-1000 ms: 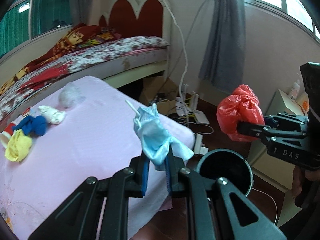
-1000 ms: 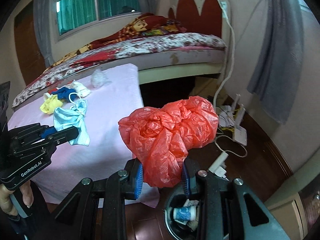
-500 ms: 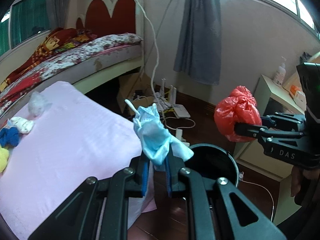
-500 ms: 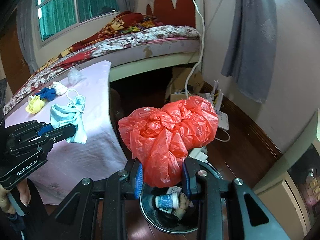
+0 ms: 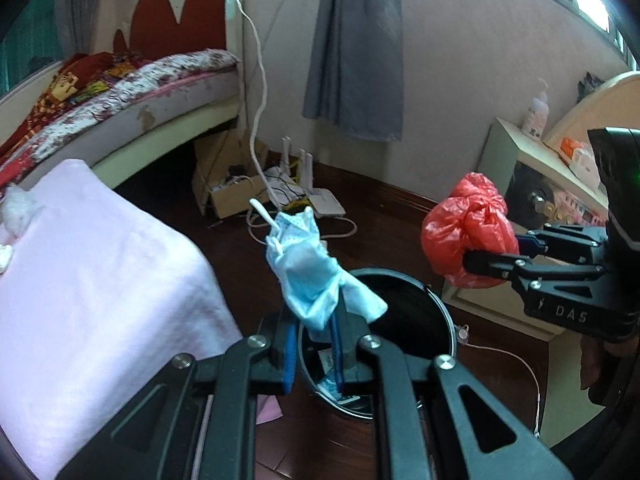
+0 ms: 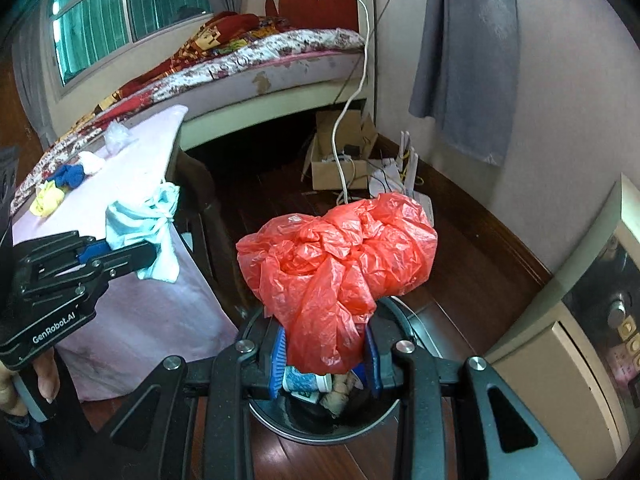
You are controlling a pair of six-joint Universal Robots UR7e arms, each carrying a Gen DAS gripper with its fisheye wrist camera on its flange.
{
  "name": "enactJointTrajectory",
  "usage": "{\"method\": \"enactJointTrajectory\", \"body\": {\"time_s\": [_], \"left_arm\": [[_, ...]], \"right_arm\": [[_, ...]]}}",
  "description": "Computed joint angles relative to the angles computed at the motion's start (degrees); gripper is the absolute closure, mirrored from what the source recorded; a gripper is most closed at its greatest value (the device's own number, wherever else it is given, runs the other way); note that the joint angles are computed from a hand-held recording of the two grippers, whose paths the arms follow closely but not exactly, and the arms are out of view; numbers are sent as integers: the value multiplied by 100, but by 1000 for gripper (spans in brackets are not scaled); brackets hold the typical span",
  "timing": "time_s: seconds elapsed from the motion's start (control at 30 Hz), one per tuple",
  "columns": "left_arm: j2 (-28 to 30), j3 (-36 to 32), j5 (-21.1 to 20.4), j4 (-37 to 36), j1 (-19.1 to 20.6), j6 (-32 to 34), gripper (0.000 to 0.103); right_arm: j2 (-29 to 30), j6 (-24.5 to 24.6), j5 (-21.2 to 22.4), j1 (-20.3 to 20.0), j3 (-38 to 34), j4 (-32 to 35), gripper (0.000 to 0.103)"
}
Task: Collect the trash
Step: 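Open both tools over the black bin, dropping the mask and red bag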
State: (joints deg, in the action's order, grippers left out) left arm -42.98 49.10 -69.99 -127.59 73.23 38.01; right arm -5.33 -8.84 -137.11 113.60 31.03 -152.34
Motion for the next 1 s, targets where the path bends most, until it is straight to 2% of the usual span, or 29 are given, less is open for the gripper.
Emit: {"method": "enactJointTrajectory", "body": {"time_s": [0.37, 0.7, 0.77, 0.8, 0.83, 0.87, 0.9, 0.93, 1.0], "left_arm": [[411, -401, -12, 960, 102, 52, 87], [717, -671, 91, 1567, 169, -75, 87], [794, -809, 82, 1741, 202, -154, 84], [844, -900, 80, 1849, 219, -213, 77], [889, -987, 155, 1957, 227, -306, 47], [858, -923, 195, 1854, 232, -356, 31], [767, -744, 213, 1589, 238, -324, 10], [669, -540, 293, 1295, 234, -276, 6], [599, -408, 422, 1127, 229, -268, 4]], "right_arm": [[-278, 138, 92, -302, 719, 240, 69], [64, 100, 312, -524, 212, 1171, 69], [155, 94, 338, -561, 64, 1393, 69], [192, 86, 305, -571, 14, 1447, 69], [284, 56, 215, -580, -126, 1514, 64], [392, 77, -13, -579, -289, 1603, 37], [478, 121, -253, -571, -406, 1624, 21], [487, 80, -422, -566, -367, 1443, 10], [441, 259, -644, -584, -302, 1466, 9]]}}
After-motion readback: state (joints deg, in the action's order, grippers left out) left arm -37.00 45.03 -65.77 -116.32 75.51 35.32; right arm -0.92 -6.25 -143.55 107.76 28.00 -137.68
